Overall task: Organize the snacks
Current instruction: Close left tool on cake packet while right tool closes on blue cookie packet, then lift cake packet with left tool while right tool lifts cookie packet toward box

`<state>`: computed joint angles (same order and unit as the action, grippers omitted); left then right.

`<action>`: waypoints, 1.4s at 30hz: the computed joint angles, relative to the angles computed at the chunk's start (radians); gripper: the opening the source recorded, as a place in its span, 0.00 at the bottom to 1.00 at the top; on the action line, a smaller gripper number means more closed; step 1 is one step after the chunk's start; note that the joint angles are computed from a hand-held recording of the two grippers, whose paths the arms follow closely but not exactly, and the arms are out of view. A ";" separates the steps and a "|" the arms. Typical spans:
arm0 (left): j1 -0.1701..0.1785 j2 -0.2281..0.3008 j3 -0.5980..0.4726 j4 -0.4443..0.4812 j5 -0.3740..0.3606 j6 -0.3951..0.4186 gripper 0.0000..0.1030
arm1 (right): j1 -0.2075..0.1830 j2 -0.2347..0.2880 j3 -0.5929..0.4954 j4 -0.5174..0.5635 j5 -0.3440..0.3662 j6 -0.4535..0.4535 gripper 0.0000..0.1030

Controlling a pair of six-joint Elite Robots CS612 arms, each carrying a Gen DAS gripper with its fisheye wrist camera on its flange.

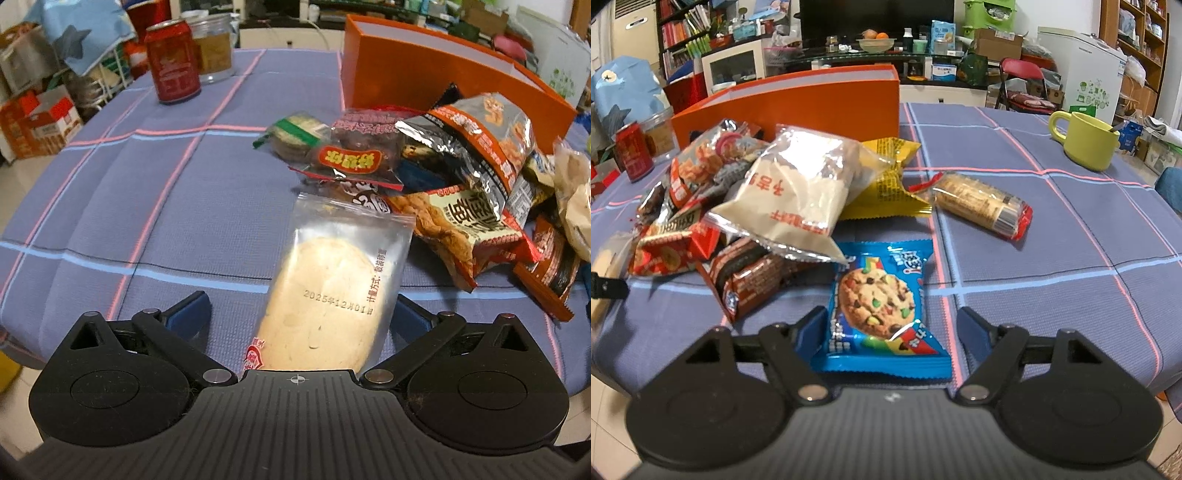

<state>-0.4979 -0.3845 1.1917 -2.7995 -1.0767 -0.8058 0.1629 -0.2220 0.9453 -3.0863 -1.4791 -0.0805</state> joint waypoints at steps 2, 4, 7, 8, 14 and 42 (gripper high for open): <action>-0.002 0.003 -0.005 -0.009 -0.001 0.019 0.87 | 0.000 0.000 0.000 0.001 -0.001 0.000 0.76; -0.002 0.008 -0.012 -0.028 -0.008 0.037 0.80 | 0.000 0.000 0.001 0.001 -0.001 -0.001 0.77; -0.002 0.012 -0.016 -0.052 -0.003 0.058 0.68 | 0.000 -0.001 0.000 0.005 0.000 -0.007 0.75; -0.003 0.012 -0.015 -0.056 -0.004 0.063 0.67 | 0.000 -0.002 0.001 0.006 -0.001 -0.010 0.72; -0.008 -0.009 0.028 -0.097 -0.027 0.084 0.48 | 0.000 -0.010 0.010 0.013 0.014 -0.024 0.60; -0.033 -0.035 0.071 -0.323 0.042 0.154 0.37 | -0.047 -0.077 0.097 -0.160 0.135 0.006 0.47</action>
<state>-0.5306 -0.4196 1.2632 -3.1228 -1.0346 -0.6519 0.1163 -0.2986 1.0424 -3.2467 -1.3440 -0.0747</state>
